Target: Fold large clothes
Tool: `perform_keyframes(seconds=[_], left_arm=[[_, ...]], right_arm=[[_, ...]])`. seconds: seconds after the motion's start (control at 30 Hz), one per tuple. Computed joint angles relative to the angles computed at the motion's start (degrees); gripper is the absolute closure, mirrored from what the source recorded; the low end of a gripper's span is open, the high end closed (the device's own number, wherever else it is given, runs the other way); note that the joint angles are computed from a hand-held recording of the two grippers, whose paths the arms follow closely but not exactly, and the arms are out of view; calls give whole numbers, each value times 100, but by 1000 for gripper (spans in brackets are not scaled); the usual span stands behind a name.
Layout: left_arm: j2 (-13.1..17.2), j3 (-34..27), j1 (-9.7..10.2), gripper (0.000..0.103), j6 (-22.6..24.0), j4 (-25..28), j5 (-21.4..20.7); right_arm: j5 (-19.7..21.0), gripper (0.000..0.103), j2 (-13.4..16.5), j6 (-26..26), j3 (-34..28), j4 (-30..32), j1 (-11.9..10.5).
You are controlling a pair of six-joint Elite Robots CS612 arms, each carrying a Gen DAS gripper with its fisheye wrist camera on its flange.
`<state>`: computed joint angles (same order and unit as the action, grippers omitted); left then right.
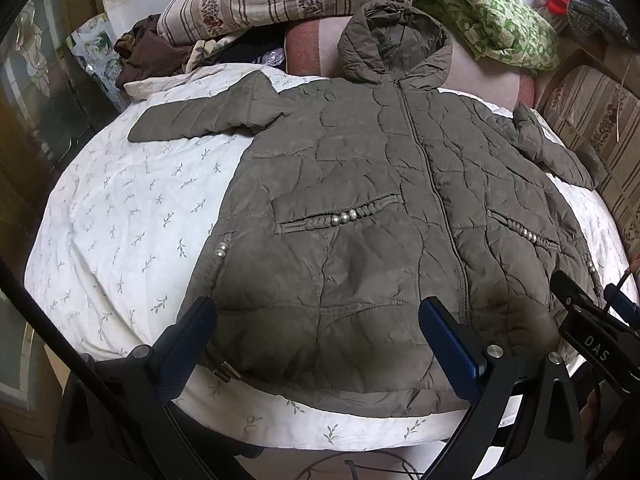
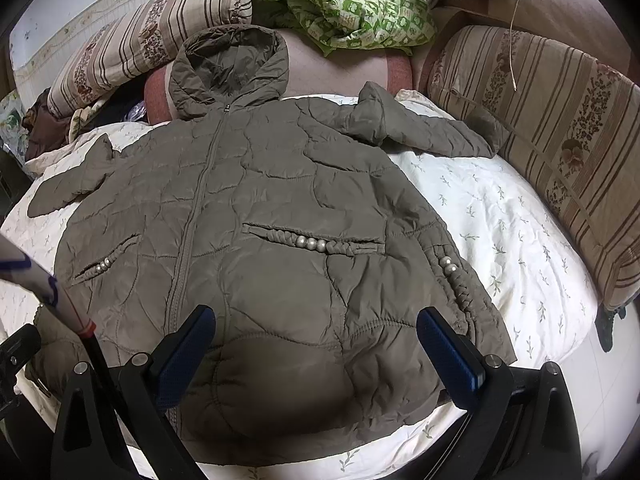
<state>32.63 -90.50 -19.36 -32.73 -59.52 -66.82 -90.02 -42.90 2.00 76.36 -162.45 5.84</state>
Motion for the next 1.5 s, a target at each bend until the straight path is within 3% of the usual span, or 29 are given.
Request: perform_keyframes(seconds=[0.67, 1.1, 1.23, 1.5], left_arm=[[19, -11, -46, 2, 55, 56, 416], [33, -21, 34, 3, 3, 69, 273], [6, 1, 140, 3, -56, 79, -23], [-42, -30, 482, 3, -467, 289, 274]], right_arm=[[-9, 1, 6, -20, 21, 22, 10], [-44, 1, 11, -84, 7, 57, 32], [-56, 1, 16, -125, -8, 74, 47], [-119, 1, 44, -251, -81, 66, 84]])
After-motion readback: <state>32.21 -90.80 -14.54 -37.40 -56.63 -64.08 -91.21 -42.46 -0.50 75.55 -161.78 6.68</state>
